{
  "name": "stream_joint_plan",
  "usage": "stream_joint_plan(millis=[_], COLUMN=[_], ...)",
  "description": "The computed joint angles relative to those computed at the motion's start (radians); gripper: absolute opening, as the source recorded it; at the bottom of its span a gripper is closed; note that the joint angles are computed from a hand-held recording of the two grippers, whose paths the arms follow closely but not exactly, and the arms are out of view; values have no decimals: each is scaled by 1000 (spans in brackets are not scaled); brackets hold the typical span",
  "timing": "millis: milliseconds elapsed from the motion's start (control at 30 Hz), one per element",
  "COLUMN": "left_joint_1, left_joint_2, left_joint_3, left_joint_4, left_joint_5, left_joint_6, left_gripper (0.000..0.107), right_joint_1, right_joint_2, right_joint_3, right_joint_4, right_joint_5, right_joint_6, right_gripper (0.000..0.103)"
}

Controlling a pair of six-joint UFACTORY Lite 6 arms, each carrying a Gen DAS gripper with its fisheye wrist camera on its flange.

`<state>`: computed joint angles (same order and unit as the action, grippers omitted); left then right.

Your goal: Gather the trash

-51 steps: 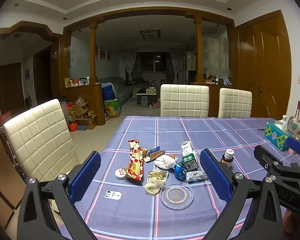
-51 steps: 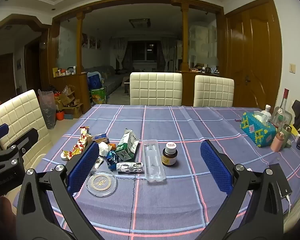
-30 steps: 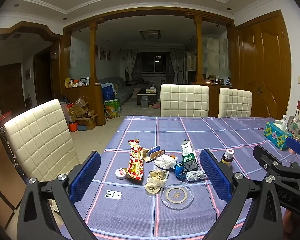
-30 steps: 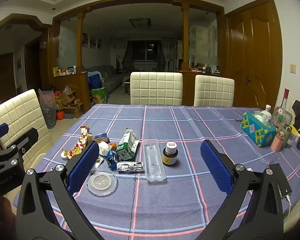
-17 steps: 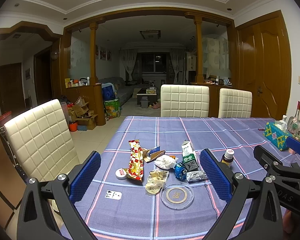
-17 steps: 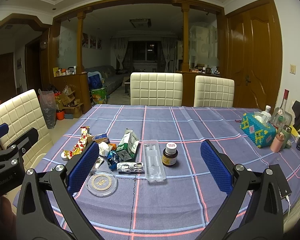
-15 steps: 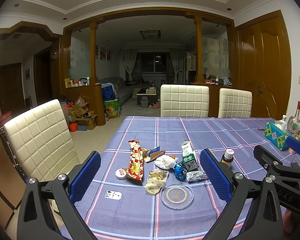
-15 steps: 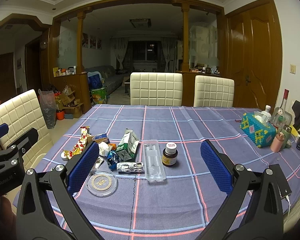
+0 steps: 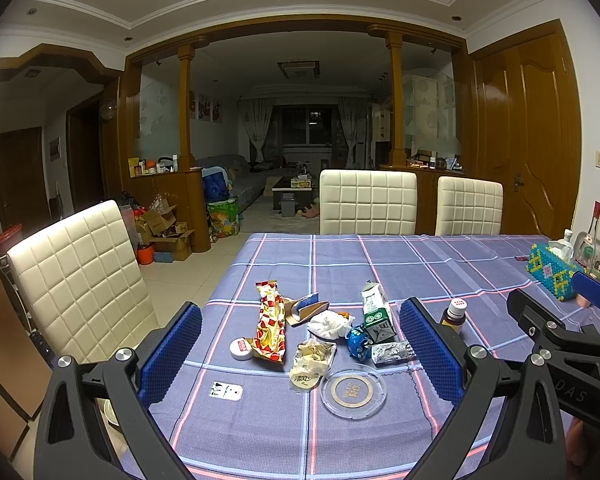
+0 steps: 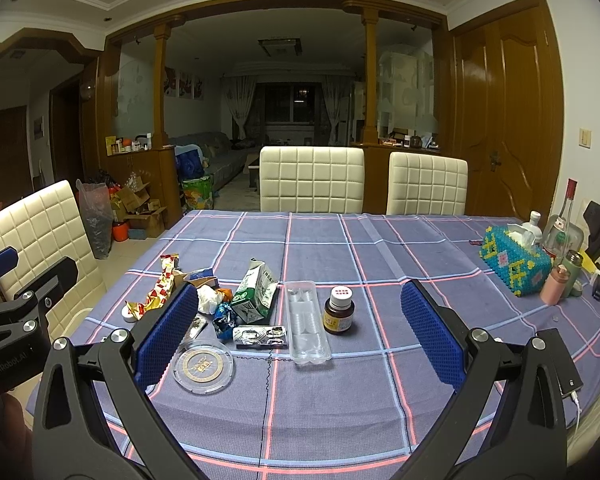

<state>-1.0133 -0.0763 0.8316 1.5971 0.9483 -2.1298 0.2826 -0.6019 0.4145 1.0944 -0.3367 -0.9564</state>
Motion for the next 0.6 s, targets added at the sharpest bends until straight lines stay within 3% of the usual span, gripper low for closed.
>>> stream_joint_plan(millis=[600], left_joint_1=[-1], left_joint_2=[0], left_joint_3=[1], left_joint_4=[-2], left_joint_5=[1], left_joint_6=[2], left_gripper=[97], right_joint_1=[-3], right_joint_2=[-4], right_joint_3=[0], right_joint_4=[7], right_joint_5=[5], right_joint_6=[-6], right_gripper=[100])
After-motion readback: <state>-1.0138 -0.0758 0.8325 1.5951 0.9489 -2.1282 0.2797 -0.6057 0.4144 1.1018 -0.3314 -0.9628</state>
